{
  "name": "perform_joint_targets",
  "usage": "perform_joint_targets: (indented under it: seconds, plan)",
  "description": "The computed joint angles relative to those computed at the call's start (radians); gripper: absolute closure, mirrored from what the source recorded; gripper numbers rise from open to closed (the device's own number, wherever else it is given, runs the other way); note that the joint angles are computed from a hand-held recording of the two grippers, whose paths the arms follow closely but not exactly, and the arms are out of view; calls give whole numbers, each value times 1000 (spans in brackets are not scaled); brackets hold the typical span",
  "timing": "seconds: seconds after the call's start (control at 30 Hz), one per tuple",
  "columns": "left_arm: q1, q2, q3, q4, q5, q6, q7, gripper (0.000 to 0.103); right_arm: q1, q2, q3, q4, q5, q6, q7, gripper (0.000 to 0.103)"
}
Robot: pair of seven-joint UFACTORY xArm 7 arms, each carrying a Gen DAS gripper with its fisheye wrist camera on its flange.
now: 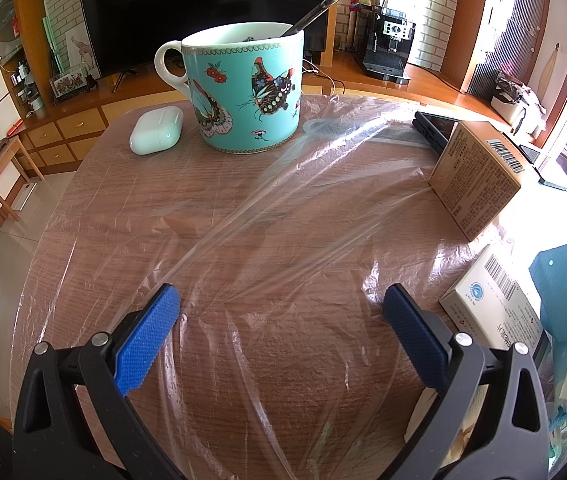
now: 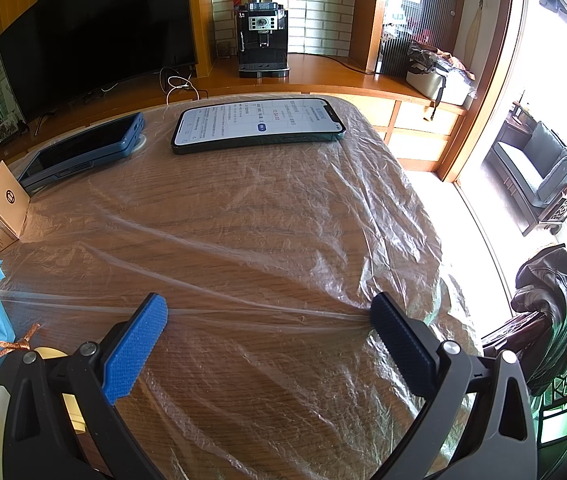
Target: Collect trash
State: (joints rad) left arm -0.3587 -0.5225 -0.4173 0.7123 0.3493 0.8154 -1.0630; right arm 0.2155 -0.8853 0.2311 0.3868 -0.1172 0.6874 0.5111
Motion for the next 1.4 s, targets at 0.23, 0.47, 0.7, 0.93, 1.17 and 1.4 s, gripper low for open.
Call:
perform_joint_targets:
  seconds: [0.23,0.47,0.7,0.93,1.17,1.4]
  plan:
    - [-1,0,1,0,1,1,-1,1,1,0,0,-1,-1,-1,1,4]
    - [-2,0,1,0,1,1,-1,1,1,-1,0,-3,-2,-3,2,4]
    - [-11,-6,13,-6,-6,-5,22,1,-4,-12,0,-10,-2,5,10,4]
    - [-45,-195,40,-21,-74,-17,115,2,62,-443,2,-71,-20,127,-19,4]
    - [-170,-40,40,141,-265,-148,328,1,299,-604,66,-46,232,165,-30,4]
    - [-223,197,64,254,-407,-150,406,2,349,-421,173,-88,300,56,109,4]
